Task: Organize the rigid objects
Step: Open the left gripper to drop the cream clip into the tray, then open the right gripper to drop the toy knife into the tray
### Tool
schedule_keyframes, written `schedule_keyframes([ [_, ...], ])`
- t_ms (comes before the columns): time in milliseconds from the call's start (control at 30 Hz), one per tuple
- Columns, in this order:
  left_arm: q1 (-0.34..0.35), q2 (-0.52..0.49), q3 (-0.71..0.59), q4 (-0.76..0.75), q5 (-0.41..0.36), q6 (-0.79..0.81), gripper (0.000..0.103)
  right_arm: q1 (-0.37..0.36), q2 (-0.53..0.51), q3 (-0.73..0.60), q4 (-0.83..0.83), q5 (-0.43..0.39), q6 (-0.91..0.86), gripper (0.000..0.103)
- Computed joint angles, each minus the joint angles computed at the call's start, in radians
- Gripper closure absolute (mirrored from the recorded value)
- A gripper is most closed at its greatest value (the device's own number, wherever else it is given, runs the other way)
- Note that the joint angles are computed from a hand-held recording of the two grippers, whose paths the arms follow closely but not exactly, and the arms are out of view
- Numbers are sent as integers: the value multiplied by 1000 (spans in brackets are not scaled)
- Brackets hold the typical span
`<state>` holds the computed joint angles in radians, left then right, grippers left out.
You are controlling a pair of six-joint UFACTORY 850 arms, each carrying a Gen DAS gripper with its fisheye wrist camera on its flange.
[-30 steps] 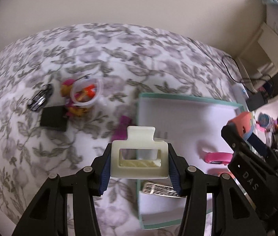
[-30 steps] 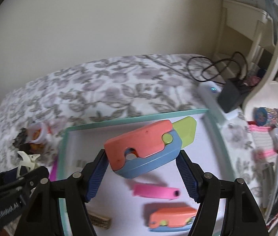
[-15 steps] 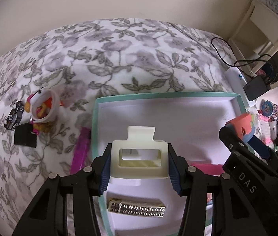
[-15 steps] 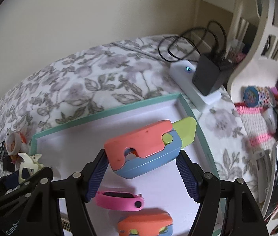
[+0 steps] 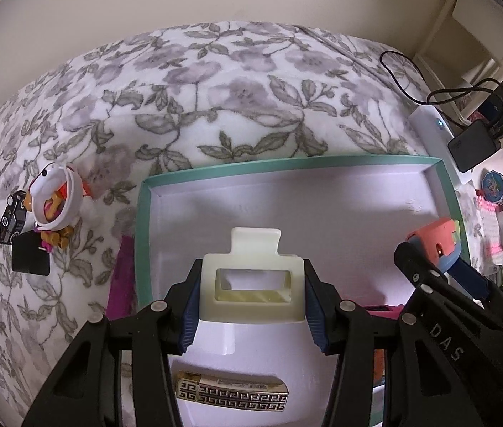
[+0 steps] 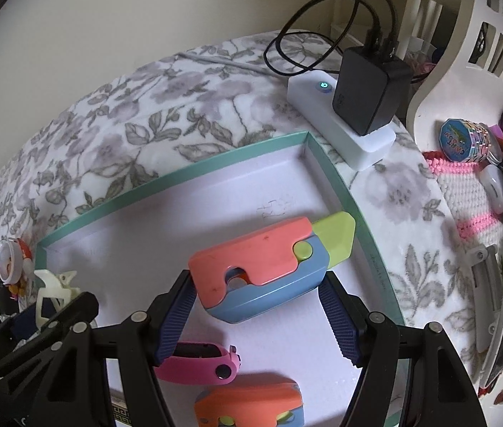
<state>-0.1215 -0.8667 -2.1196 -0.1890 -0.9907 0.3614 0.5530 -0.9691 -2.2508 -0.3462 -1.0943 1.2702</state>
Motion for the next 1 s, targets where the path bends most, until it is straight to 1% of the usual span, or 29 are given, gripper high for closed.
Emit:
schedule_keyframes([
  [167, -2, 0, 2, 3, 6, 2, 50, -5, -16, -11, 42, -13, -16, 29],
  [267, -1, -8, -11, -3, -8, 6, 50, -10, -11, 0, 61, -10, -21, 29],
  [333, 1, -15, -22, -12, -24, 8, 49, -10, -14, -8, 63, -18, -30, 29],
  [400, 2, -17, -24, -16, -31, 9, 46, -9, -24, -27, 61, -34, -39, 29],
  [500, 4, -16, -26, -22, -34, 9, 45, -7, -35, -52, 59, -52, -54, 28],
  [567, 9, -18, -36, -39, -44, 12, 44, -7, -30, -49, 52, -50, -50, 25],
  [633, 14, -17, -42, -50, -46, 9, 44, -7, -20, -42, 47, -46, -44, 25],
  [867, 28, -2, -46, -59, -25, 4, 43, 4, -12, -75, -15, -75, -21, 25],
  [1000, 37, 7, -38, -56, -7, -6, 38, 12, -15, -97, -30, -77, -12, 25],
])
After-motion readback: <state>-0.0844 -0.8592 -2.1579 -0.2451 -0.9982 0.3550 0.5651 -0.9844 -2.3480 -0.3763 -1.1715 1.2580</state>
